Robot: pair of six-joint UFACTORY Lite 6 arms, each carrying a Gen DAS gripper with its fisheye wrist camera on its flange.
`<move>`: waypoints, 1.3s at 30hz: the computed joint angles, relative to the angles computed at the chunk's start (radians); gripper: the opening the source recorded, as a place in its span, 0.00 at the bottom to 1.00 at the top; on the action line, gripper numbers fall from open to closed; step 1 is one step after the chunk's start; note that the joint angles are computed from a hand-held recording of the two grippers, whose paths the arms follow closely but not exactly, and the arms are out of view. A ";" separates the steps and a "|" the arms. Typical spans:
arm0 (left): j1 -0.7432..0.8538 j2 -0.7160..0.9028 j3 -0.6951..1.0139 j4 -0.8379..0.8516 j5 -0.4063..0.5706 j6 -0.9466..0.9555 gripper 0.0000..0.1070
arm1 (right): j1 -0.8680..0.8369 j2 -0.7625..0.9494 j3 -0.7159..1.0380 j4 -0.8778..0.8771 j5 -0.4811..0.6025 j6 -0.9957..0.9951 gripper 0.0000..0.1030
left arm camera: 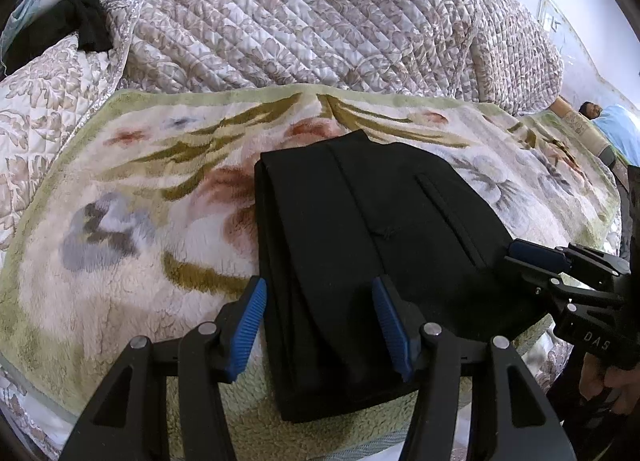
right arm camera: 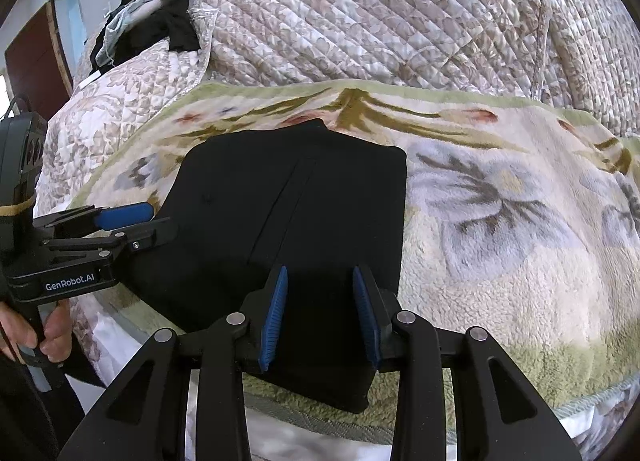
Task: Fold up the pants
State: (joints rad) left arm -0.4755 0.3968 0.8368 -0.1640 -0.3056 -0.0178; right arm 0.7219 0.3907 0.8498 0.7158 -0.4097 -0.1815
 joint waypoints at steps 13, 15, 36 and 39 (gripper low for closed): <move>0.047 0.019 0.039 0.071 0.018 -0.074 0.55 | -0.088 -0.034 -0.014 -0.169 0.046 0.185 0.37; 0.055 0.027 0.050 0.093 0.022 -0.096 0.55 | -0.109 -0.033 -0.010 -0.206 0.057 0.220 0.42; 0.217 0.186 0.200 0.991 -0.080 -1.037 0.60 | -0.332 0.119 0.088 -1.100 -0.015 1.147 0.43; 0.230 0.179 0.173 1.081 -0.130 -1.131 0.60 | -0.358 0.116 0.053 -1.193 -0.090 1.262 0.43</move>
